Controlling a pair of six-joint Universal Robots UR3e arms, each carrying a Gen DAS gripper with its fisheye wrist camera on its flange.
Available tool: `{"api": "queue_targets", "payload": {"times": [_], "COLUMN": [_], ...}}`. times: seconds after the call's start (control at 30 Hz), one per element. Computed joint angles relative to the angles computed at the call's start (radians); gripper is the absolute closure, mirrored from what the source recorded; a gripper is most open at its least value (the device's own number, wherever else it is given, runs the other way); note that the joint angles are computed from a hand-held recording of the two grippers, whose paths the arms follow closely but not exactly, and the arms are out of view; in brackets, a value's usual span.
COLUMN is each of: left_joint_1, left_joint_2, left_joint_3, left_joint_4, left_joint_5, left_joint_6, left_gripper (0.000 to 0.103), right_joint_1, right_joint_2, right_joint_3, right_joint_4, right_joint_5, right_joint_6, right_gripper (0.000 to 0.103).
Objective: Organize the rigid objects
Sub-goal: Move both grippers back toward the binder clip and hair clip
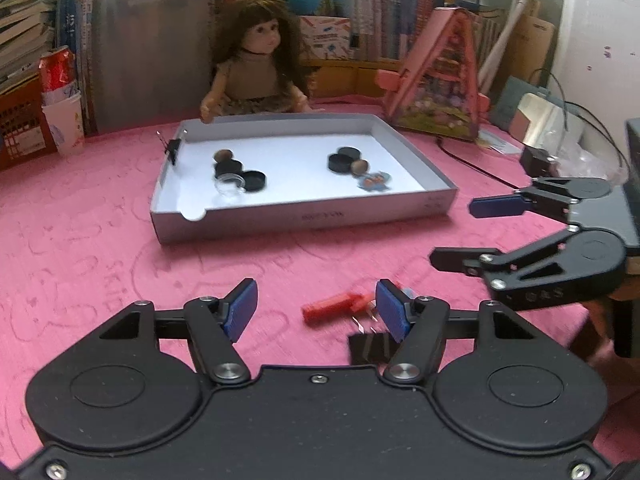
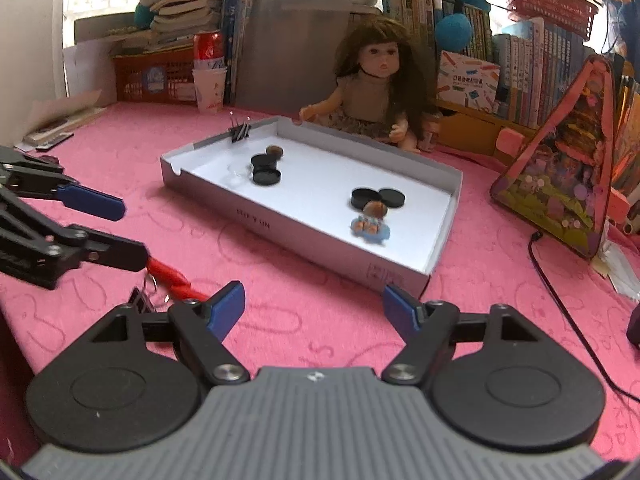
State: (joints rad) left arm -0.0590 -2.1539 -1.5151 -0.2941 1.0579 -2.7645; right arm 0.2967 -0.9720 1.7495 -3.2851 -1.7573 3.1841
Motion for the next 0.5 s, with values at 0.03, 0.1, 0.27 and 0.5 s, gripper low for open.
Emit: {"api": "queue_targets", "payload": {"times": [0.03, 0.1, 0.27, 0.5], "left_joint_1": [0.000, 0.003, -0.004, -0.037], "left_joint_2": [0.008, 0.030, 0.047, 0.021], "left_joint_3": [-0.013, -0.048, -0.089, -0.099], "left_joint_4": [-0.003, -0.018, -0.032, 0.009], "left_joint_5": [-0.005, -0.020, -0.034, -0.003], "left_joint_6": [0.003, 0.017, 0.041, 0.055], "left_gripper": [0.040, 0.040, 0.040, 0.052], "right_joint_1": [-0.001, -0.006, -0.005, -0.009], "right_joint_2": [-0.001, -0.004, -0.001, -0.009], "right_joint_3": [0.009, 0.025, 0.051, 0.081], "right_joint_4": [-0.006, -0.017, -0.039, -0.062], "right_joint_5": [0.002, 0.010, 0.003, 0.010], "right_joint_6": [0.006, 0.016, 0.026, 0.040], "right_gripper": [0.018, 0.018, 0.018, 0.018]}}
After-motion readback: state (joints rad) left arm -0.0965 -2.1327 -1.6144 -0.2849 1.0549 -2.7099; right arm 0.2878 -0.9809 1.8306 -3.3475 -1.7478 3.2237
